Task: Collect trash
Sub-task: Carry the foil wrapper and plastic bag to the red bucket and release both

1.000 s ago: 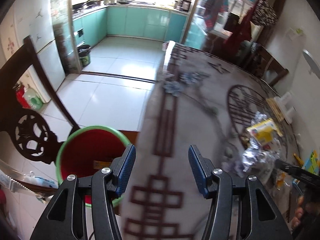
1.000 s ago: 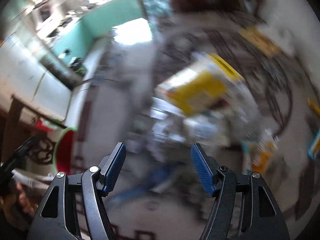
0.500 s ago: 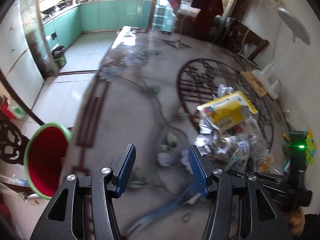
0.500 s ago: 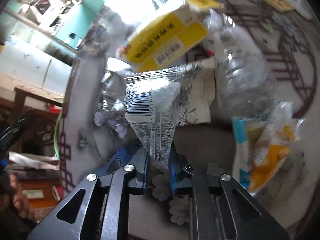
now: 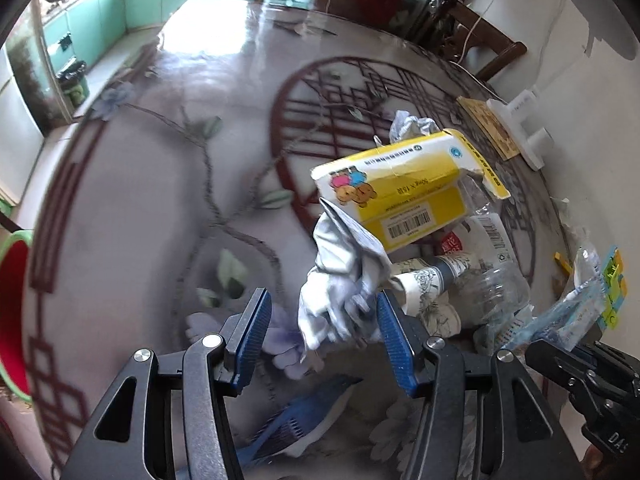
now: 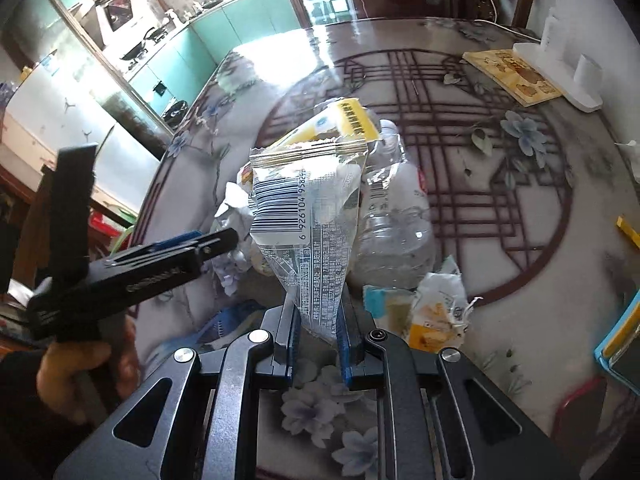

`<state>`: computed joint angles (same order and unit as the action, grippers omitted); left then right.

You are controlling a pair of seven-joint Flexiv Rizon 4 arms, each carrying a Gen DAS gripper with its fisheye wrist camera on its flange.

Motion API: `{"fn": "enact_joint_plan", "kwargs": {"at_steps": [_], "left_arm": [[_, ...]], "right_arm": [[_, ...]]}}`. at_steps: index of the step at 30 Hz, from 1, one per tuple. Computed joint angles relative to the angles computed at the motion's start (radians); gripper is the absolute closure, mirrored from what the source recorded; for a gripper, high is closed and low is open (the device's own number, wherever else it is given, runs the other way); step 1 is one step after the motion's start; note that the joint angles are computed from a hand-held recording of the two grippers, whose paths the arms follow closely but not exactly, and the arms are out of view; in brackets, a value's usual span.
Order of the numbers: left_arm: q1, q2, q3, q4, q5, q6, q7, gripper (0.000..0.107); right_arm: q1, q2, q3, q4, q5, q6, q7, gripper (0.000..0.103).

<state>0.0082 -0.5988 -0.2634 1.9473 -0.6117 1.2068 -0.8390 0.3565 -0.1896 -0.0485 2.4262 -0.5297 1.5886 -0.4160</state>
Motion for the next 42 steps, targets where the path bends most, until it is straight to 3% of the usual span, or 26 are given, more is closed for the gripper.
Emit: {"fn": "enact_joint_plan", "kwargs": {"at_steps": [4, 6, 11, 17, 27, 33, 42], "left_arm": [[0.026, -0.030, -0.039, -0.022, -0.038, -0.040, 0.023, 0.054], [0.041, -0.036, -0.054, -0.028, -0.063, -0.074, 0.045, 0.072], [0.034, 0.000, -0.046, 0.001, -0.085, -0.034, 0.100, 0.083], [0.084, 0.098, -0.079, 0.080, -0.242, -0.002, 0.234, 0.083], [0.071, 0.220, 0.025, 0.139, -0.459, -0.019, 0.390, 0.083], [0.045, 0.231, 0.101, 0.133, -0.498, -0.029, 0.423, 0.083], [0.059, 0.230, 0.140, 0.121, -0.501, -0.061, 0.435, 0.083]], "right_arm": [[-0.025, -0.002, 0.031, -0.002, 0.037, -0.004, -0.031, 0.088], [-0.029, -0.004, 0.044, -0.013, 0.053, -0.014, -0.044, 0.088], [0.005, 0.002, 0.010, -0.019, 0.011, -0.020, -0.016, 0.088], [0.018, -0.006, -0.002, -0.053, -0.070, -0.041, 0.040, 0.088], [0.055, -0.061, 0.013, -0.156, -0.130, -0.063, 0.061, 0.088], [0.079, -0.086, 0.022, -0.213, -0.137, -0.092, 0.056, 0.088], [0.111, -0.106, 0.013, -0.259, -0.172, -0.116, 0.089, 0.088]]}}
